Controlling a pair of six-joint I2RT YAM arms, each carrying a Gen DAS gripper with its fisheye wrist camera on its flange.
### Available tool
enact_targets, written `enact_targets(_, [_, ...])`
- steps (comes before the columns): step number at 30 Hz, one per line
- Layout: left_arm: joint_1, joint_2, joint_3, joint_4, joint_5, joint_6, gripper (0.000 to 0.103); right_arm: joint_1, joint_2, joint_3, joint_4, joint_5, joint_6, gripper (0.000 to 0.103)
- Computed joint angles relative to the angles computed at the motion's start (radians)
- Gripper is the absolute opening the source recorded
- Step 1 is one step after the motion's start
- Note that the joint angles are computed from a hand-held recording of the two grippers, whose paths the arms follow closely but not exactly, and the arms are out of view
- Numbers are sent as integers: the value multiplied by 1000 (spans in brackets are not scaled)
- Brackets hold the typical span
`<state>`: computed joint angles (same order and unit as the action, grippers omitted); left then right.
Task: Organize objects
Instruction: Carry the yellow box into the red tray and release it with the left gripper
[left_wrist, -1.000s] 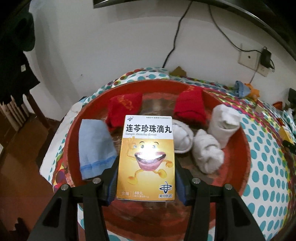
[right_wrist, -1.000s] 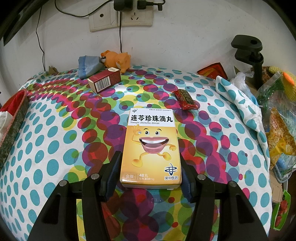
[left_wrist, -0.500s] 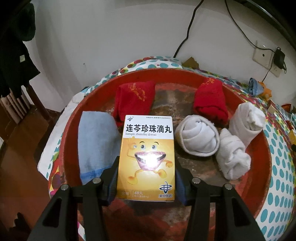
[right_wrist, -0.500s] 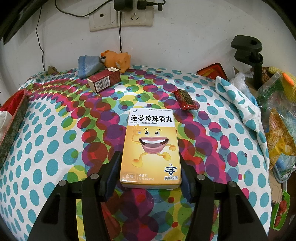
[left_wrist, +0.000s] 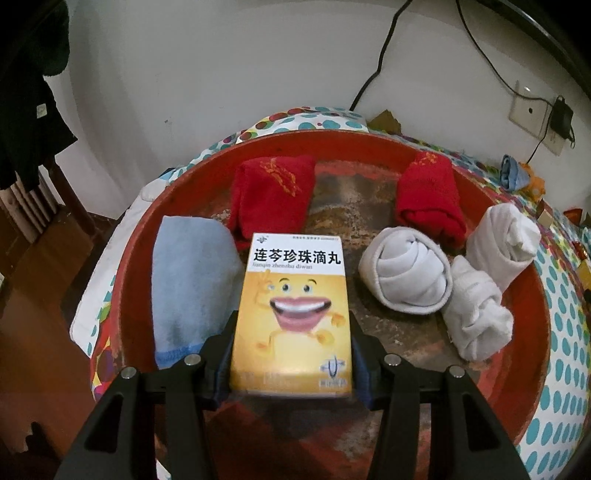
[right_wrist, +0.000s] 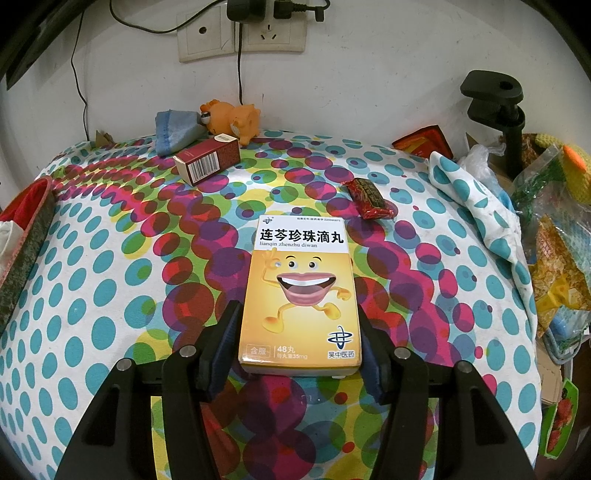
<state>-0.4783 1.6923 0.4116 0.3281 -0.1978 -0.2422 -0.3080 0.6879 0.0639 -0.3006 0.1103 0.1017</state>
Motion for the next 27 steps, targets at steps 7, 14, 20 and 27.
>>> enact_targets(7, [7, -36, -5, -36, 30, -9, 57, -26, 4, 0, 6, -15, -21, 56])
enact_targets(14, [-18, -113, -45, -71, -11, -33, 57, -27, 5, -1, 8, -16, -22, 57])
enact_targets(20, [-63, -232, -123, -74, -59, -56, 57, -18, 6, 0, 8, -10, -14, 57])
enact_targets(27, [-86, -342, -194, -71, -32, -73, 57, 0, 4, 0, 5, 8, -7, 55])
